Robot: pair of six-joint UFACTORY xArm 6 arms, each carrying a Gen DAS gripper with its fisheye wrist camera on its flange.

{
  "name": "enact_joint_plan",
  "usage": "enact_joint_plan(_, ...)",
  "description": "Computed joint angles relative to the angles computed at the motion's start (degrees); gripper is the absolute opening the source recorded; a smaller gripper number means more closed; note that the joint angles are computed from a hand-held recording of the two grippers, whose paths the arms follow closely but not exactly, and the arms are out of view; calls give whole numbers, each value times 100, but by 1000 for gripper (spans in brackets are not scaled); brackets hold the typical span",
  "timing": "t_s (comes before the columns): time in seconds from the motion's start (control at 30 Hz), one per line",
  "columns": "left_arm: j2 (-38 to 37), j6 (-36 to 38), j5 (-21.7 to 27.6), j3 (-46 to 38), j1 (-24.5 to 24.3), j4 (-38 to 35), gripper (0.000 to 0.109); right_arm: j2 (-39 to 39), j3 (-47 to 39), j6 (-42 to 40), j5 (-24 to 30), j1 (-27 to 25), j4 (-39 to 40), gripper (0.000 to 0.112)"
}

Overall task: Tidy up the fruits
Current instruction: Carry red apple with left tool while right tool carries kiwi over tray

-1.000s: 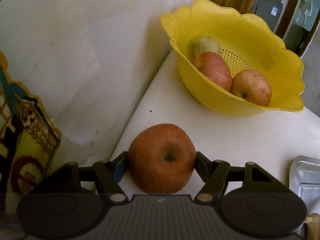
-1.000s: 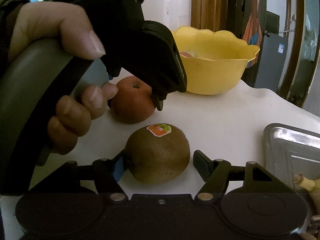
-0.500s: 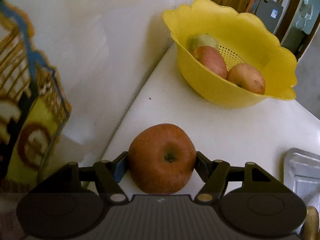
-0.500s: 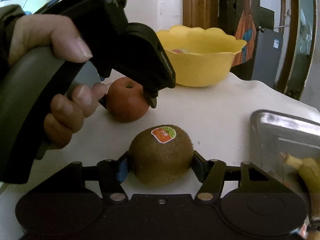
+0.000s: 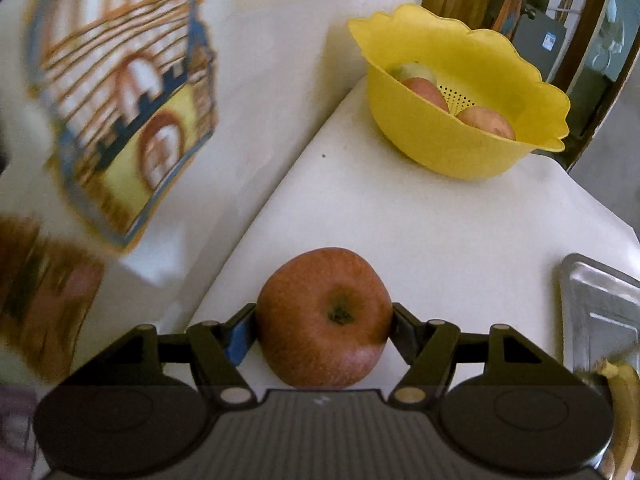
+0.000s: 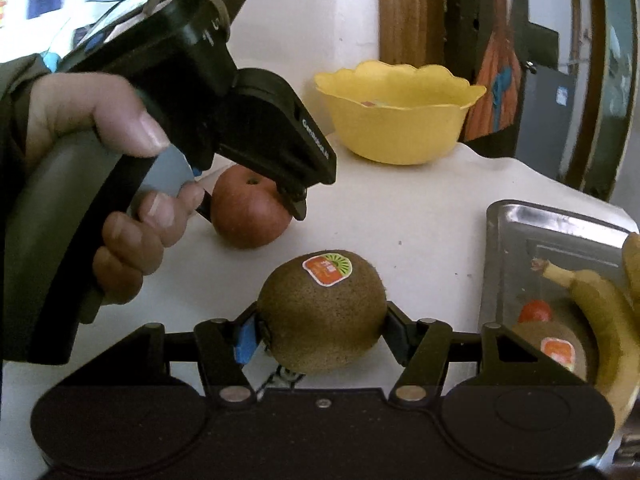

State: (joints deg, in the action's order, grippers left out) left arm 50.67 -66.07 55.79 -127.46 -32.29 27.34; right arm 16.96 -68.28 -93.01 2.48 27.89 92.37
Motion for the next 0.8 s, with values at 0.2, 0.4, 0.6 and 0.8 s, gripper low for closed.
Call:
enact_joint_plan(0.2, -768, -675, -248, 1201, -210, 400, 73, -590, 492, -1330, 273, -116, 1141, 64)
enact_joint_plan(0.4, -1534, -1229, -481, 2247, -428, 846, 73, -1201, 1049, -2093, 812, -351, 1799, 64)
enact_joint_plan(0.6, -2007, -1864, -705, 3060, -660, 1588, 73, -1508, 1387, -2507, 1394, -661, 2231, 64)
enact_joint_plan(0.8, -2256, -2455, -802, 3533, -842, 2260, 73, -1878, 1782, -2469, 1668, -888, 2184, 64)
